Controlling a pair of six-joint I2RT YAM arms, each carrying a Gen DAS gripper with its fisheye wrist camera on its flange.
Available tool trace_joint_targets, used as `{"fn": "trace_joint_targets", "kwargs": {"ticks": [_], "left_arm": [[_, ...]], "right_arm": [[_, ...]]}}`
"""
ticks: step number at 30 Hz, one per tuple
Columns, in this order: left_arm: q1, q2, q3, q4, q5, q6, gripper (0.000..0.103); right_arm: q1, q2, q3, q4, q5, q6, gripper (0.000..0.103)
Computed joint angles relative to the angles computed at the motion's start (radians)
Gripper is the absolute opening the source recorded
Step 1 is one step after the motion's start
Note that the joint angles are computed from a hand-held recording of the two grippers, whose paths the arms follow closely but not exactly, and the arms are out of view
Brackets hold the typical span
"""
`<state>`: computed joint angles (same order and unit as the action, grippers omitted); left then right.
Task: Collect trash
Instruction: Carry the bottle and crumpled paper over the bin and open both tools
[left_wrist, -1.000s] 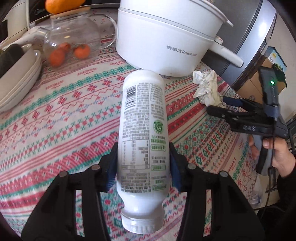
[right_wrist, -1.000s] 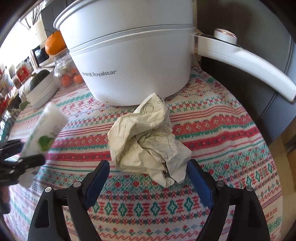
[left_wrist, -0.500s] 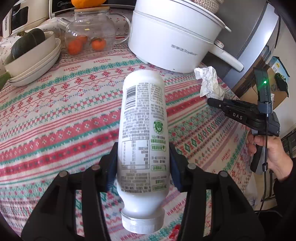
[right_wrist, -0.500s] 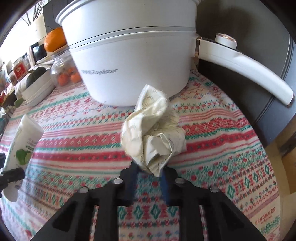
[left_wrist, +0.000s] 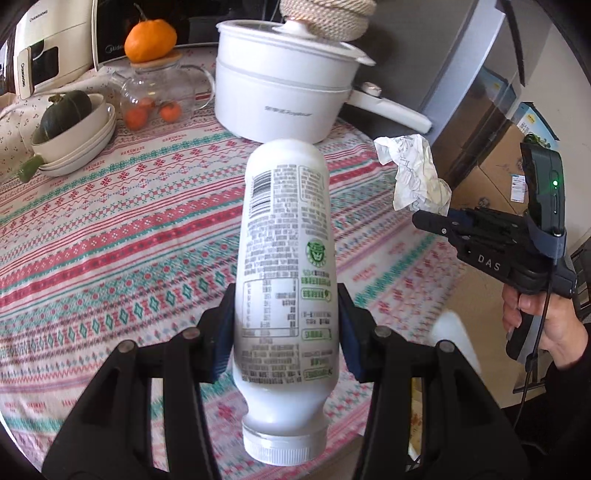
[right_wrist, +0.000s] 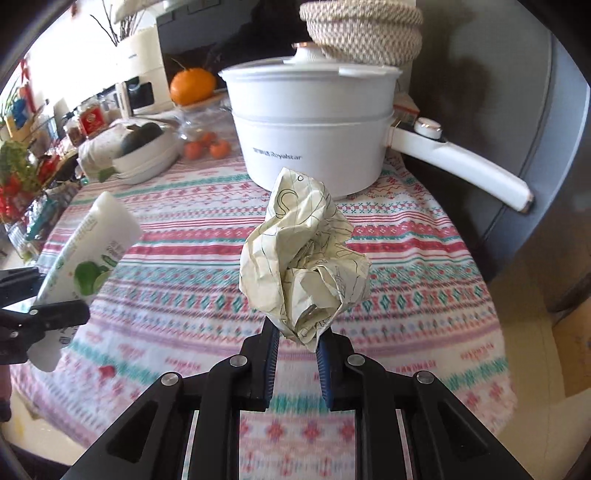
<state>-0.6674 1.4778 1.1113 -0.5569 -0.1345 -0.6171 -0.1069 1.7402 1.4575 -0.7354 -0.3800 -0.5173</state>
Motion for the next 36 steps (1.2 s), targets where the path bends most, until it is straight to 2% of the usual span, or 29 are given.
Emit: {"fn": "trace_joint_targets", "kwargs": {"ticks": [10, 17, 22, 28, 36], "left_arm": [[-0.267, -0.071, 0.048, -0.090, -0.151, -0.203, 0.051], [-0.408, -0.049, 0.080, -0.101, -0.200, -0.311, 0.051], [-0.456, -0.014, 0.081, -0.066, -0.195, -0.344, 0.051], [-0.468, 0.101, 0.102, -0.019, -0.091, -0.335, 0.051], [-0.485, 0.354, 0.275, -0.049, 0.015, -0.268, 0.051]], "right_arm": [[-0.208, -0.266, -0.067, -0.273, -0.129, -0.165, 0.020], [-0.378, -0.328, -0.074, -0.434, -0.214, -0.321, 0.020], [-0.485, -0.313, -0.081, -0.503, -0.215, -0.397, 0.020], [-0.559, -0.256, -0.066, -0.587, -0.167, -0.484, 0.020], [-0.627, -0.207, -0.111, -0.577, -0.084, -0.567, 0.020]]}}
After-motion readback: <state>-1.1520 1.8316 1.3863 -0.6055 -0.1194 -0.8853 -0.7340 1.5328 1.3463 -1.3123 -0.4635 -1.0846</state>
